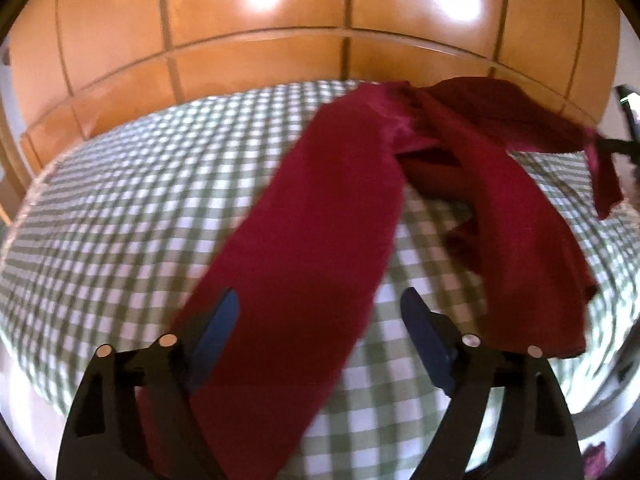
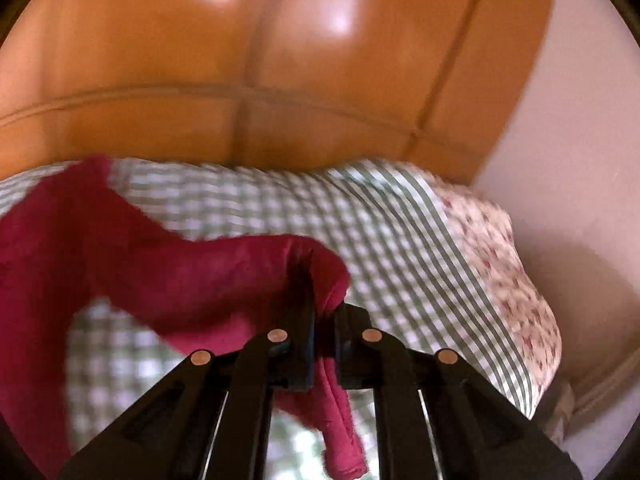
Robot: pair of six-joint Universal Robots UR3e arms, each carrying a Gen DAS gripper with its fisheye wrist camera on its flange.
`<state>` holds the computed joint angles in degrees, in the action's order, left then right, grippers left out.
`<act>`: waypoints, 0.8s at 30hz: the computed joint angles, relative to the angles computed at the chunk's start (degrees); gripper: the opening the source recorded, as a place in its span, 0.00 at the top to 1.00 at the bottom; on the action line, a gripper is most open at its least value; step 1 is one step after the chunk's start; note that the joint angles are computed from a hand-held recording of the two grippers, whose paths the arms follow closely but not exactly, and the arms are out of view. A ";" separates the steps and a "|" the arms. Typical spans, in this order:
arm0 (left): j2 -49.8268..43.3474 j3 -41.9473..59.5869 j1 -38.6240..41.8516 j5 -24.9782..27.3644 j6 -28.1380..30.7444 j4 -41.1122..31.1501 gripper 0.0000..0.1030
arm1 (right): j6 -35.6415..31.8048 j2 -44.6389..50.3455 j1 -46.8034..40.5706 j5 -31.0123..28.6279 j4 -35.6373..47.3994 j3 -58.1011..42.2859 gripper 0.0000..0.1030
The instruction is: Fold small clothes
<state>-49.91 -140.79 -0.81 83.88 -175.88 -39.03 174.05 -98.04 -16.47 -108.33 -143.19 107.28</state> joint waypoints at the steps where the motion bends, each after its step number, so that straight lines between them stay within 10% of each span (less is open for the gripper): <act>1: 0.11 0.35 0.42 -1.38 0.03 -0.91 0.23 | 0.84 1.94 -1.69 0.51 0.47 -0.70 0.82; 3: 1.24 1.01 2.81 -6.39 1.77 -4.73 0.28 | 2.26 2.25 -3.72 2.25 1.08 -0.42 0.41; 8: 1.63 0.70 5.31 -13.84 3.48 -8.38 0.28 | 1.29 -9.96 -8.89 19.94 11.57 3.76 0.42; 15: 1.78 -0.34 7.44 -17.47 3.41 -11.54 0.28 | -14.80 -33.91 -16.93 57.54 56.45 6.40 0.53; 24: 16.22 -0.79 18.49 -24.20 10.70 -28.60 0.28 | 10.04 -24.76 9.46 53.62 37.32 11.22 0.51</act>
<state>-33.69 -141.58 17.68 59.69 -165.18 -67.63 184.09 -122.80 -7.01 -54.71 -105.88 118.50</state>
